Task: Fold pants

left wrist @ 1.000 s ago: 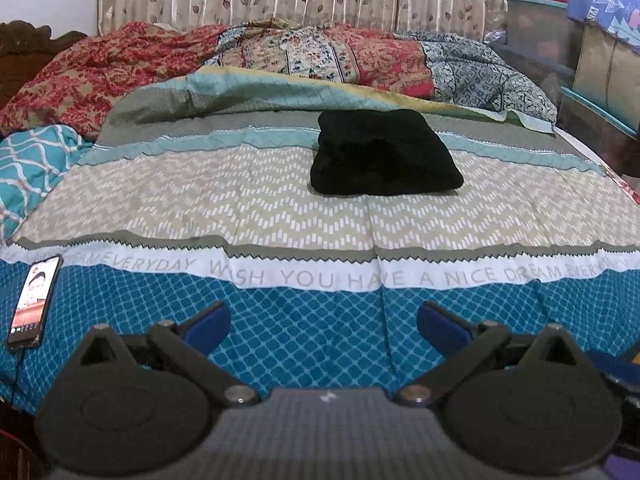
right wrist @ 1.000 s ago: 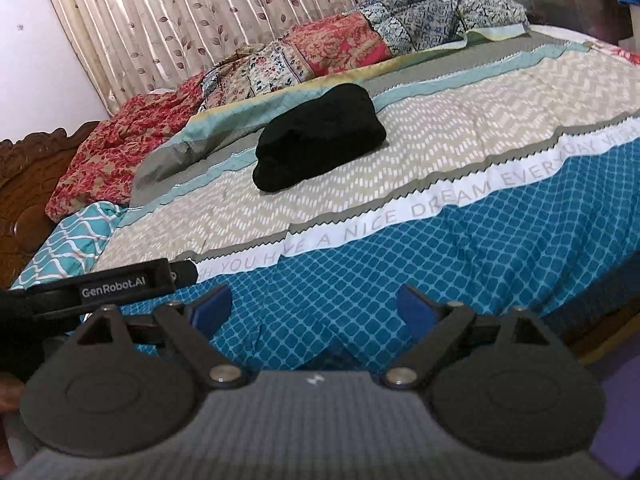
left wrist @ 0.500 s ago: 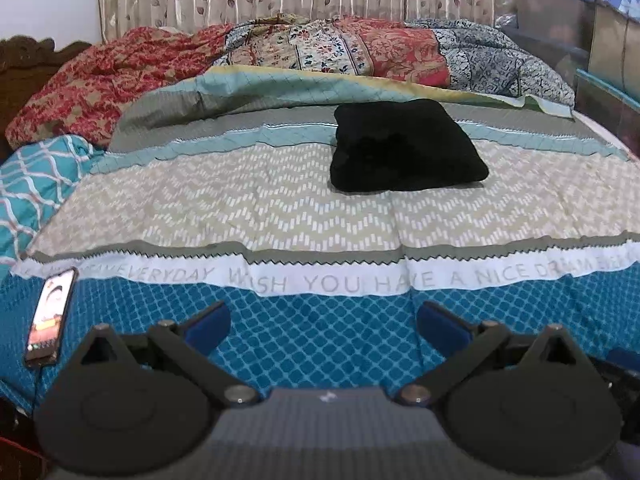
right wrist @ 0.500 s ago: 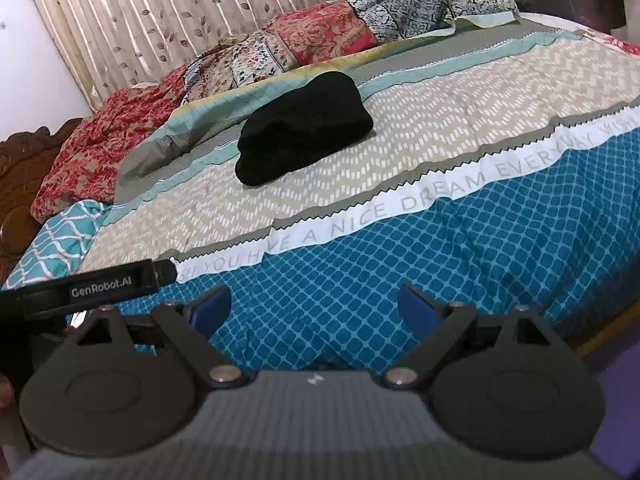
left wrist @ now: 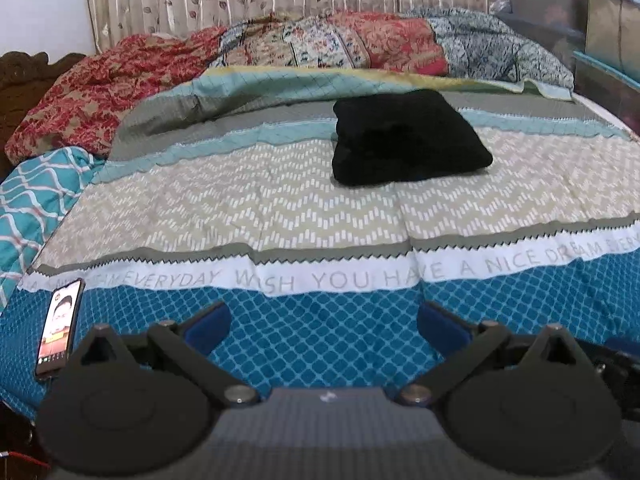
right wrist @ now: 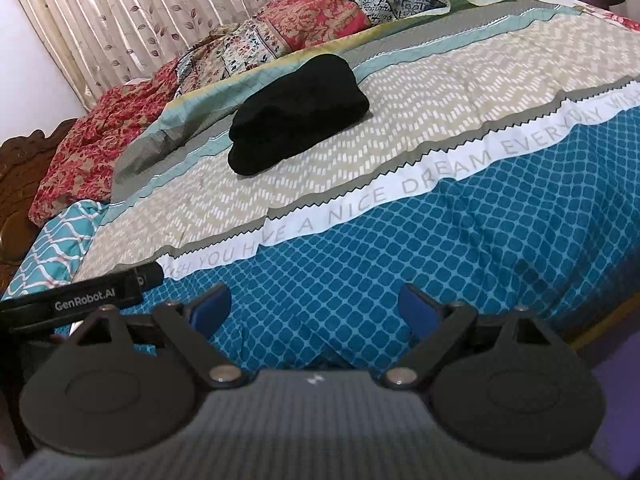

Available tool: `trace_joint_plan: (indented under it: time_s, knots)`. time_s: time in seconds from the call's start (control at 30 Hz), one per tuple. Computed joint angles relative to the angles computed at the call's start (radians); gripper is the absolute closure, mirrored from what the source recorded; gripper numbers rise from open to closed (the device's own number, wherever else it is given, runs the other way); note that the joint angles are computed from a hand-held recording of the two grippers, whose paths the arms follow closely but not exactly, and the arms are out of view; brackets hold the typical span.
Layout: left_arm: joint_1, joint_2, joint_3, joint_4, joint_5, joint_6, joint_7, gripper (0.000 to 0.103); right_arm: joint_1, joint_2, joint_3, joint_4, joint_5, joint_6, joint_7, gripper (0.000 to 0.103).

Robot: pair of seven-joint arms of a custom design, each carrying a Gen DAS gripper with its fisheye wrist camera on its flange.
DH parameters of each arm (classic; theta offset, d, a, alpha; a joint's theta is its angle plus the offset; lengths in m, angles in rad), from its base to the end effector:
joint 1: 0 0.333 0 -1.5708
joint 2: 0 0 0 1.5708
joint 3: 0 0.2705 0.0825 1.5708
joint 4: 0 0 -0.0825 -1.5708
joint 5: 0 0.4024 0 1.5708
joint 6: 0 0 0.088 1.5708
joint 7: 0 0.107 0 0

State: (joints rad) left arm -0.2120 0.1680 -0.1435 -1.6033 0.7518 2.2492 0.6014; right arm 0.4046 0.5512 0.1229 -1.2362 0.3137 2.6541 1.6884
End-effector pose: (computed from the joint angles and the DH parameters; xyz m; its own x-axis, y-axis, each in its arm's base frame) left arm 0.6330 -0.2079 0.5401 0.3224 -0.9394 -0.1167 -0.6880 -0.1479 -0.7105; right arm 0.6736 0.3533 0.5125 0.3104 -0.8416 -0.4421 -0.7518 0.0672 -0.6559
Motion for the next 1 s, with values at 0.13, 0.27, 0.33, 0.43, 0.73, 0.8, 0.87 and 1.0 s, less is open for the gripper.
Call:
trace_joint_plan:
  time_s: [0.13,0.27,0.33,0.43,0.73,0.8,0.87,1.0]
  knots:
    - [-0.002,0.016,0.000,0.020,-0.016,-0.032,0.007,0.000,-0.002,0.001,0.000,0.002,0.003,0.000,0.001,0.011]
    - [-0.007,0.033,0.003,0.044,-0.016,-0.064,0.009,0.000,-0.003,0.007,0.000,0.011,0.006,-0.010,0.008,0.011]
    - [-0.014,0.043,0.006,0.059,-0.010,-0.094,0.004,0.000,-0.005,0.007,0.001,0.011,0.009,-0.013,0.010,0.011]
    - [-0.018,0.042,0.010,0.057,0.008,-0.108,-0.010,0.000,-0.009,0.010,0.005,0.015,0.015,-0.018,0.005,0.011]
    - [-0.008,0.017,0.011,0.023,0.039,-0.084,-0.066,0.000,-0.013,0.011,0.006,0.018,0.026,-0.028,0.004,0.011]
    - [-0.004,0.017,0.010,0.022,0.031,-0.085,-0.060,0.000,-0.014,0.010,0.007,0.016,0.028,-0.028,0.001,0.011]
    - [-0.002,0.016,0.009,0.022,0.024,-0.086,-0.057,0.000,-0.015,0.010,0.007,0.016,0.028,-0.028,-0.001,0.011]
    - [-0.011,0.028,0.009,0.040,0.044,-0.129,-0.072,0.000,-0.013,0.009,0.006,0.015,0.027,-0.028,0.001,0.011]
